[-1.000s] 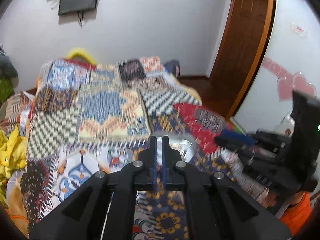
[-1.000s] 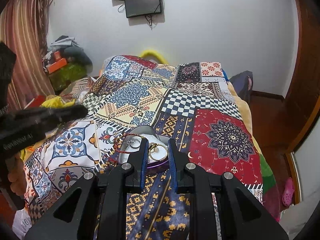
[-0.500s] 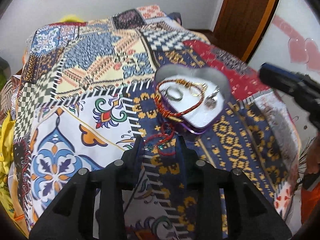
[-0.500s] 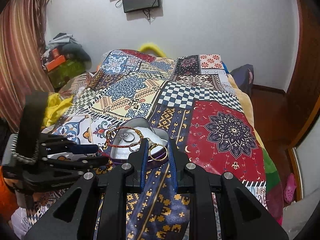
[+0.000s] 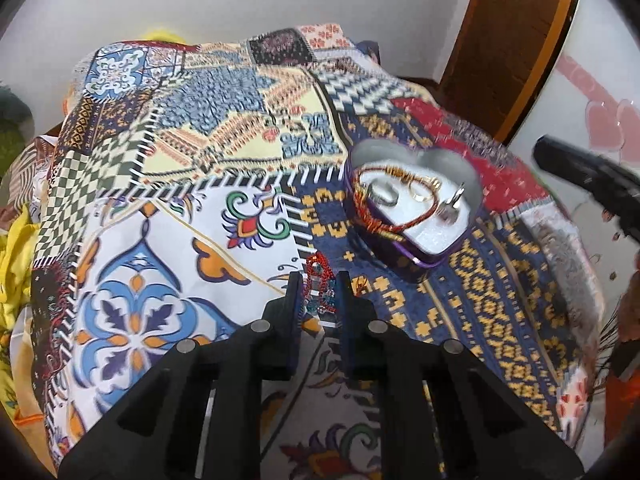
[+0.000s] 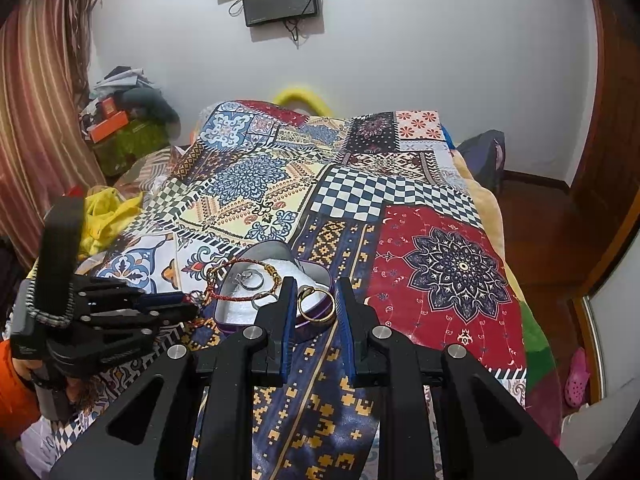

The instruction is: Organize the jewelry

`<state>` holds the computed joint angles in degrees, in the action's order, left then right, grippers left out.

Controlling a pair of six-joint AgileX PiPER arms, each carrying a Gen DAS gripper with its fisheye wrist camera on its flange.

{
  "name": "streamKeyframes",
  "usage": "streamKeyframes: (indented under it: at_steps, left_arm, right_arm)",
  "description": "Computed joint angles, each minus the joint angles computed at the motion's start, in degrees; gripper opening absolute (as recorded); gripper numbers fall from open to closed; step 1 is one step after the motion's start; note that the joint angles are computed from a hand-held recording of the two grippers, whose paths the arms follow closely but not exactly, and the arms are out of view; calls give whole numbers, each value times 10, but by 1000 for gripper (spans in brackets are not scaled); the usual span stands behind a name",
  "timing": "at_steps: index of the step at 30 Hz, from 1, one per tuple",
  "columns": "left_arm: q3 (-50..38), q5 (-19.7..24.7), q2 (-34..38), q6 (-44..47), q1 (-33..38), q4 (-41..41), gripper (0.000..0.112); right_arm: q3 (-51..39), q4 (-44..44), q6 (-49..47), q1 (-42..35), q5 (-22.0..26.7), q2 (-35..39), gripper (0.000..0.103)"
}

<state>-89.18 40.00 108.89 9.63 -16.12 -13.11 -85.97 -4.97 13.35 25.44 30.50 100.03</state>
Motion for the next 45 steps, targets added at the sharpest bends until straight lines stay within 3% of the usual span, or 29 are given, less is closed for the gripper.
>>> streamKeyframes:
  at_steps: [9, 21, 28, 34, 45]
  left_arm:
    - [-27, -12, -41, 31, -8, -42, 14]
    - [-148, 38, 56, 23, -24, -69, 14]
    - [-161, 46, 74, 38, -24, -77, 14]
    - [-146, 44, 57, 46, -23, -83, 14]
    - [-65, -11, -75, 3, -28, -40, 15]
  right_arm:
    - [-44, 21, -14, 1, 8, 33, 17]
    - [-106, 62, -45, -5, 48, 88, 18]
    - [-120, 99, -66, -18, 69, 105, 18]
    - [-141, 121, -81, -23, 105, 114, 19]
    - [-72, 11, 9, 15, 64, -6, 20]
